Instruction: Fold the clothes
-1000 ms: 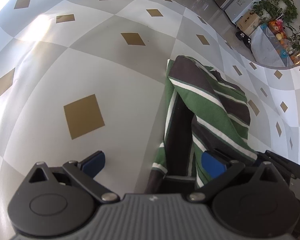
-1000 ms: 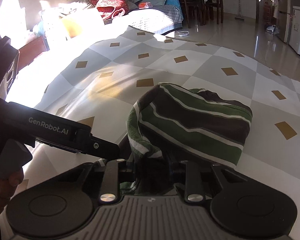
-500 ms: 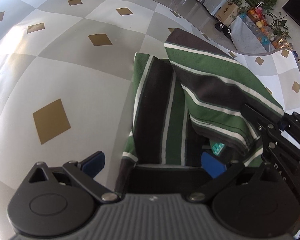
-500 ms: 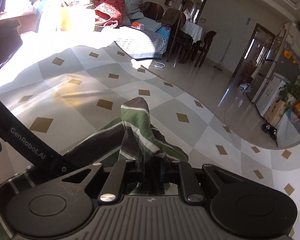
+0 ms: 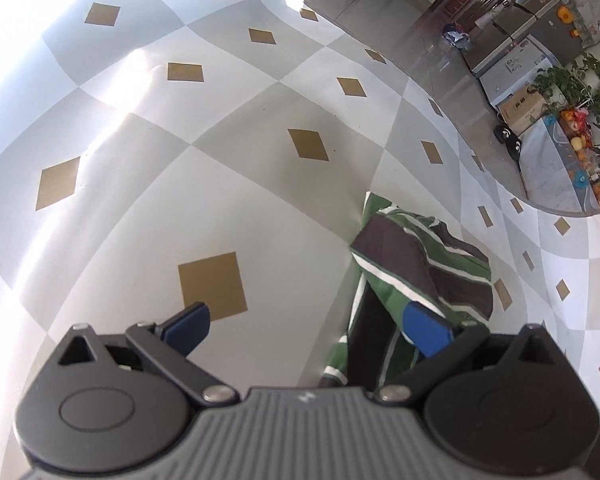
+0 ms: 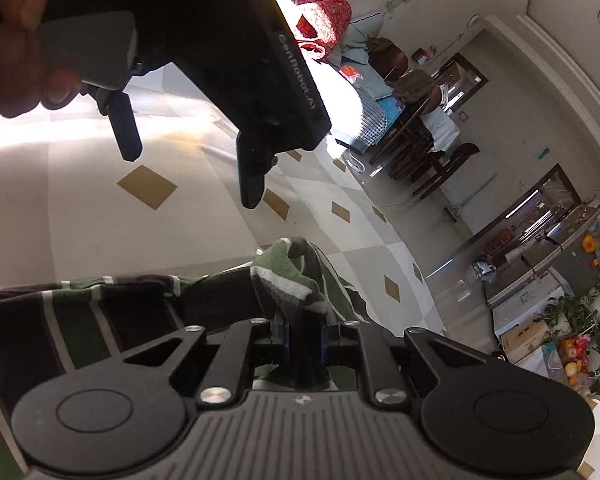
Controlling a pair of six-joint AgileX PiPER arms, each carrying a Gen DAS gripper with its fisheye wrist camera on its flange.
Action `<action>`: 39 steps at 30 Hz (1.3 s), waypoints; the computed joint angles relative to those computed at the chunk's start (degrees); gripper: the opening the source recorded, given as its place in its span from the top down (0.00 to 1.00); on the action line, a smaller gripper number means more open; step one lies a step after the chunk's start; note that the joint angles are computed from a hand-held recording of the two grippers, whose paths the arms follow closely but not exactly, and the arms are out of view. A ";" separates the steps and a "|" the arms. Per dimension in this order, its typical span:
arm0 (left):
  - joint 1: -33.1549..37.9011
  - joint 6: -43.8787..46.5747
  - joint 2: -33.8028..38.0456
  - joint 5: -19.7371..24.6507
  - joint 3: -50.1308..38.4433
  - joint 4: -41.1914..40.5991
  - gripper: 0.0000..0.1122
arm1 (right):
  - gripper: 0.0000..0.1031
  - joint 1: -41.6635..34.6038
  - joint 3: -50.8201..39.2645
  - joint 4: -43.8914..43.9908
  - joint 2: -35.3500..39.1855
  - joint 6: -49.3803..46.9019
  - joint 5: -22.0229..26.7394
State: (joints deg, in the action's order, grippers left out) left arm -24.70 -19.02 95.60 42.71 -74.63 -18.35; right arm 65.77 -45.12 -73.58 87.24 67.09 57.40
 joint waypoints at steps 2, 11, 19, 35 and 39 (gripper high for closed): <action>-0.47 -0.27 0.50 0.54 -0.53 0.76 0.08 | 0.87 0.25 -0.79 0.45 1.92 -0.79 -0.89; -2.26 0.16 1.14 1.01 -0.82 0.47 0.08 | 0.74 -0.73 -2.82 5.45 6.96 -3.77 -6.62; -3.00 2.41 2.32 1.04 -0.34 -2.04 0.08 | 0.56 -4.63 -2.78 12.04 2.26 -7.71 -12.56; -6.34 -3.36 4.01 3.36 -1.35 8.96 0.08 | 0.53 -14.24 -3.13 39.40 -14.65 -38.30 -17.57; -5.96 -2.62 3.41 3.23 -0.64 8.26 0.08 | 0.53 -16.74 -5.02 41.92 -16.66 -40.18 -15.33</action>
